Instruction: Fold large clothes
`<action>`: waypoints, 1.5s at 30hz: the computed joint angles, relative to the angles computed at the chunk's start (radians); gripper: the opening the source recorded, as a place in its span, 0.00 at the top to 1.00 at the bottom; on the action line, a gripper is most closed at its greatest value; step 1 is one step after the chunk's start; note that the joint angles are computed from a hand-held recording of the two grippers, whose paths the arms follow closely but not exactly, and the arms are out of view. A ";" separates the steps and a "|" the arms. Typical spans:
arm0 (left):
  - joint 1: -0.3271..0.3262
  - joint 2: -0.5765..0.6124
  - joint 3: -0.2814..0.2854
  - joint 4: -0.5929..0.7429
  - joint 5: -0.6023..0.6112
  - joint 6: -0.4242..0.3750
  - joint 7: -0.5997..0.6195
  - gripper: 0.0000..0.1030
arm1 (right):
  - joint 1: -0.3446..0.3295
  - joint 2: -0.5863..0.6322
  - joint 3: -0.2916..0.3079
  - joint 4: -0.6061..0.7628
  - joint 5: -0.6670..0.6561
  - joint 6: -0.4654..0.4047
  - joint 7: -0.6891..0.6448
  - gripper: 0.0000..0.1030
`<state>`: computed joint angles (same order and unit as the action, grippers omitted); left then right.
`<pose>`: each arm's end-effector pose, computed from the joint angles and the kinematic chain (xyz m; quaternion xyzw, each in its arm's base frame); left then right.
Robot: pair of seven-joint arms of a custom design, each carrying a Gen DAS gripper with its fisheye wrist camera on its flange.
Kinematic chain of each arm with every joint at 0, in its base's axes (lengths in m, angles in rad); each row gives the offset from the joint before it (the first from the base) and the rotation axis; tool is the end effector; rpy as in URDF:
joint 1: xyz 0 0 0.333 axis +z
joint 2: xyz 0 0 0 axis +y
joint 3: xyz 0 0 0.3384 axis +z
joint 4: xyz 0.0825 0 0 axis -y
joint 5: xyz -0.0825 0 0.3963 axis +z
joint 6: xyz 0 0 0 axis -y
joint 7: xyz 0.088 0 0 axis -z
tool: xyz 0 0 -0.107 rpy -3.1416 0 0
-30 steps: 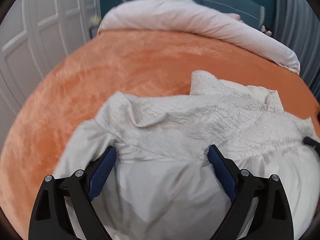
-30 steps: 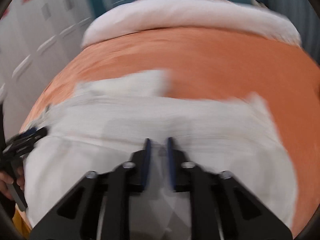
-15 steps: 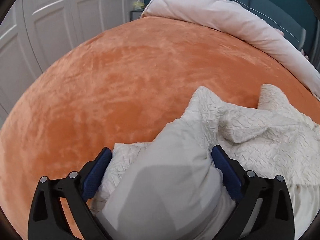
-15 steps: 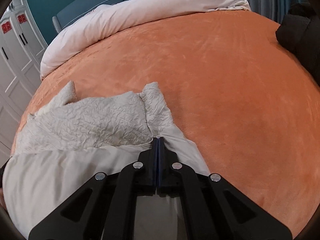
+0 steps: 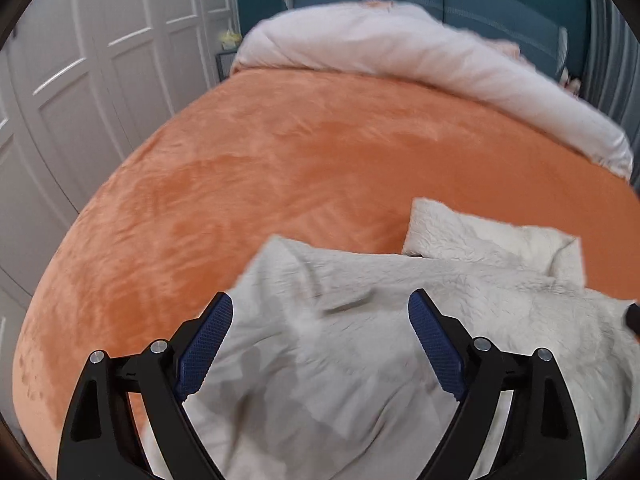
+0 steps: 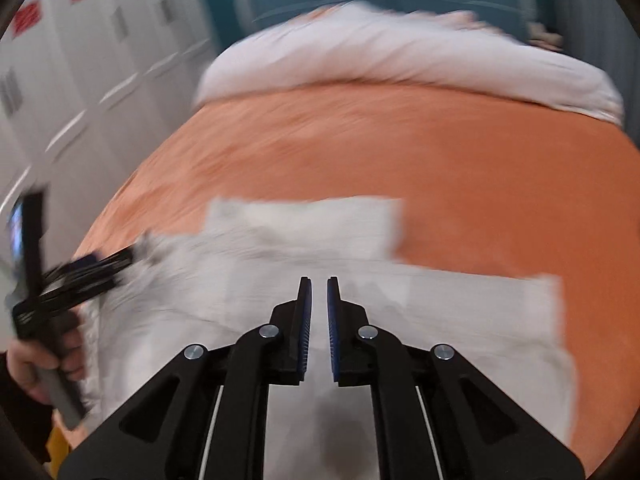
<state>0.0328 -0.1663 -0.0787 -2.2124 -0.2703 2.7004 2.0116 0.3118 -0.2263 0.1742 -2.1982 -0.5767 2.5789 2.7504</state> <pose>0.5497 -0.0183 0.5398 -0.5661 0.7552 -0.2495 0.2169 0.4652 0.2638 0.5599 -0.5573 0.7453 -0.2211 0.2917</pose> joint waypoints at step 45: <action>0.220 -0.057 0.168 -0.066 -0.319 -0.417 0.191 0.06 | 0.109 0.067 0.029 0.005 0.108 -0.065 0.139 0.89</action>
<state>0.2531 -0.2237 0.0889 -2.2783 -0.5895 2.2837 2.2026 0.4208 -0.1590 0.2035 -2.1937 -0.4682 2.5142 2.8890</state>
